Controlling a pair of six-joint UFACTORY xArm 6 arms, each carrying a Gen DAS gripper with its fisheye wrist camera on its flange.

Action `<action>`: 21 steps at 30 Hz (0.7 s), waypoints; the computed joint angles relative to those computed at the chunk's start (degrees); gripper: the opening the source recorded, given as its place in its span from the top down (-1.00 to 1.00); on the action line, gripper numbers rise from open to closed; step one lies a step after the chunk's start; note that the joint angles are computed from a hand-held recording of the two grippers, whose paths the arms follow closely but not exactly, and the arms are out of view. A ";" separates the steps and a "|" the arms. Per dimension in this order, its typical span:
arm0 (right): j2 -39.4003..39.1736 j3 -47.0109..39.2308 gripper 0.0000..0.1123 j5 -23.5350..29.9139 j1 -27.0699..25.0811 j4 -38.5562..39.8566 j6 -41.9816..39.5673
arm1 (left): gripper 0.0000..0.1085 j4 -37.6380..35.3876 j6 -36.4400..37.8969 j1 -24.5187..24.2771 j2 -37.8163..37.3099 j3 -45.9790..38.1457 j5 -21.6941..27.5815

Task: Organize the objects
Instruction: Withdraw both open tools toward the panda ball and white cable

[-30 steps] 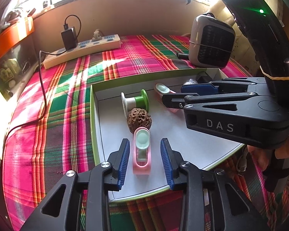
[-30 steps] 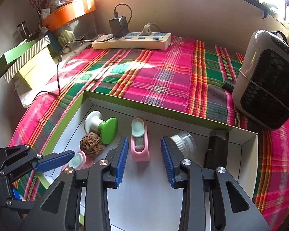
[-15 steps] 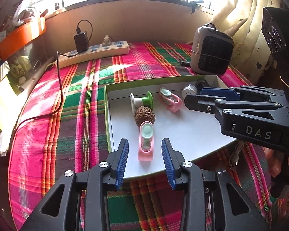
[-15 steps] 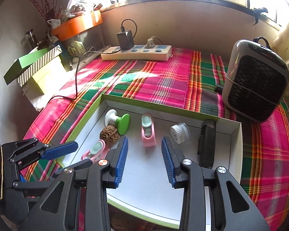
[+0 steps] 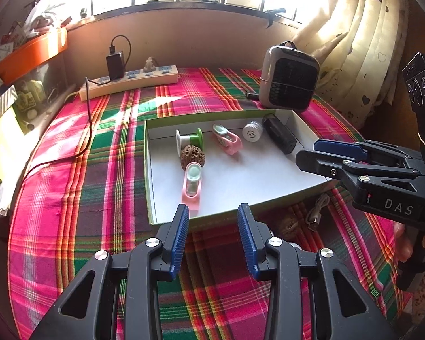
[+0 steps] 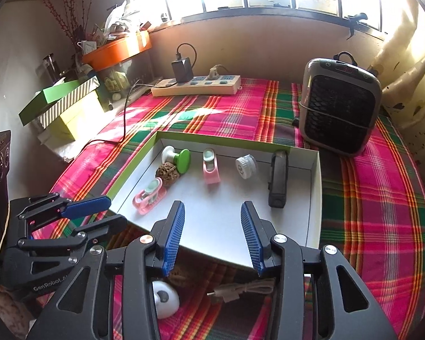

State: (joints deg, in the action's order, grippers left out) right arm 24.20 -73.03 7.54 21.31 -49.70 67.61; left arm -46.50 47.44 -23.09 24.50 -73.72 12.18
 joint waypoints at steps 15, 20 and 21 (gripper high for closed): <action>-5.09 6.83 0.24 0.57 -0.52 -15.67 16.94 | 0.37 -5.42 5.46 -1.08 -2.54 3.47 2.73; -5.60 8.10 0.24 0.97 -0.38 -17.63 19.31 | 0.37 -6.74 6.99 -1.41 -2.84 3.97 4.18; -5.78 8.42 0.24 0.92 -0.43 -18.38 20.14 | 0.37 -7.34 7.47 -1.41 -2.86 3.96 4.74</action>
State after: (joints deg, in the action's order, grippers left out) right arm 18.43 -64.62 8.45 20.88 -68.08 87.75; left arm -53.85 54.91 -24.50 21.64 -69.76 16.93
